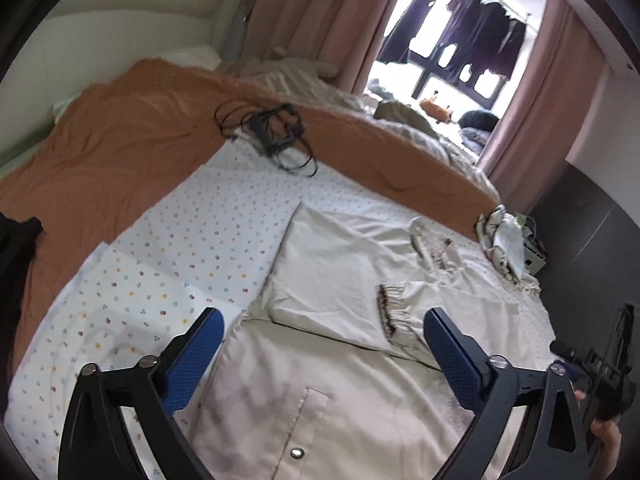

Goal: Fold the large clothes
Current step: 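Lay the cuff onto the coat body and open the right tool, then withdraw both tools and move them to the coat's long edge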

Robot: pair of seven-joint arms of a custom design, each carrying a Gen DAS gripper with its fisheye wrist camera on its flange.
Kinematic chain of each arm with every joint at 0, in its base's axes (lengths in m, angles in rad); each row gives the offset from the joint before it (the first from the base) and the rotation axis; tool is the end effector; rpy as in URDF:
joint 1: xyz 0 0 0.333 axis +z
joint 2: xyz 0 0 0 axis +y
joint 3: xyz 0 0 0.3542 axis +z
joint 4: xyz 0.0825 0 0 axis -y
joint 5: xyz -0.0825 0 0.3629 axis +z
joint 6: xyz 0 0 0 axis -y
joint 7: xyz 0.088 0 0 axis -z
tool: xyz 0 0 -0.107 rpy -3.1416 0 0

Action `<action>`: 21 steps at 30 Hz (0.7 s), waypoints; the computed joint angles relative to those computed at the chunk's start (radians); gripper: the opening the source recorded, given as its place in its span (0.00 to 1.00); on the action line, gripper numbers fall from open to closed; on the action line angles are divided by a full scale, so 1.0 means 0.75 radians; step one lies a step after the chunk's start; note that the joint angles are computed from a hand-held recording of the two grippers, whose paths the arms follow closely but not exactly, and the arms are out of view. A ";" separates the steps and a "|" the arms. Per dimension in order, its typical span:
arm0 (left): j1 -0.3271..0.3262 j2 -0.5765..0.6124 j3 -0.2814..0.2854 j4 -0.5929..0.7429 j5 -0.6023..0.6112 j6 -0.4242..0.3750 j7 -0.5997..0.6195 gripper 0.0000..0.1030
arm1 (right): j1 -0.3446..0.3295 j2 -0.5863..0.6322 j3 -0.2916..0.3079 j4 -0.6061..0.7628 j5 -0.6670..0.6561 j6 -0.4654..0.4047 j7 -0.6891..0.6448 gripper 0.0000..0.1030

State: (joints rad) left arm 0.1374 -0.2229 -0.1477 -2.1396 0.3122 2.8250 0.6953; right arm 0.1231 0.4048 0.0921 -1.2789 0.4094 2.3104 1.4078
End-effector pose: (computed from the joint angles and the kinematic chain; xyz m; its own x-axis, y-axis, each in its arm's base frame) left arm 0.5098 -0.0292 0.6507 0.3889 -0.8485 0.3589 -0.4691 -0.5176 -0.7155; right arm 0.7041 0.1453 0.6349 0.2781 -0.8991 -0.3381 -0.8105 -0.0307 -0.5849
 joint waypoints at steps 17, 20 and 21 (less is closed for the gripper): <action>-0.041 -0.486 -0.114 -0.401 -0.102 -0.039 -0.071 1.00 | -0.069 -0.546 -0.124 -0.719 0.447 0.151 -0.281 1.00; -0.058 -0.561 -0.120 -0.450 -0.132 -0.082 -0.062 1.00 | -0.056 -0.617 -0.152 -0.805 0.467 0.157 -0.303 1.00; -0.058 -0.589 -0.127 -0.463 -0.135 -0.107 -0.061 1.00 | -0.051 -0.641 -0.163 -0.833 0.480 0.153 -0.316 1.00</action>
State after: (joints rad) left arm 0.0938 -0.6648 -0.2431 -2.4869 0.2110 2.7450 0.6499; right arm 0.0850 -0.0762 -0.0299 -1.9039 0.7694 2.4252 1.1708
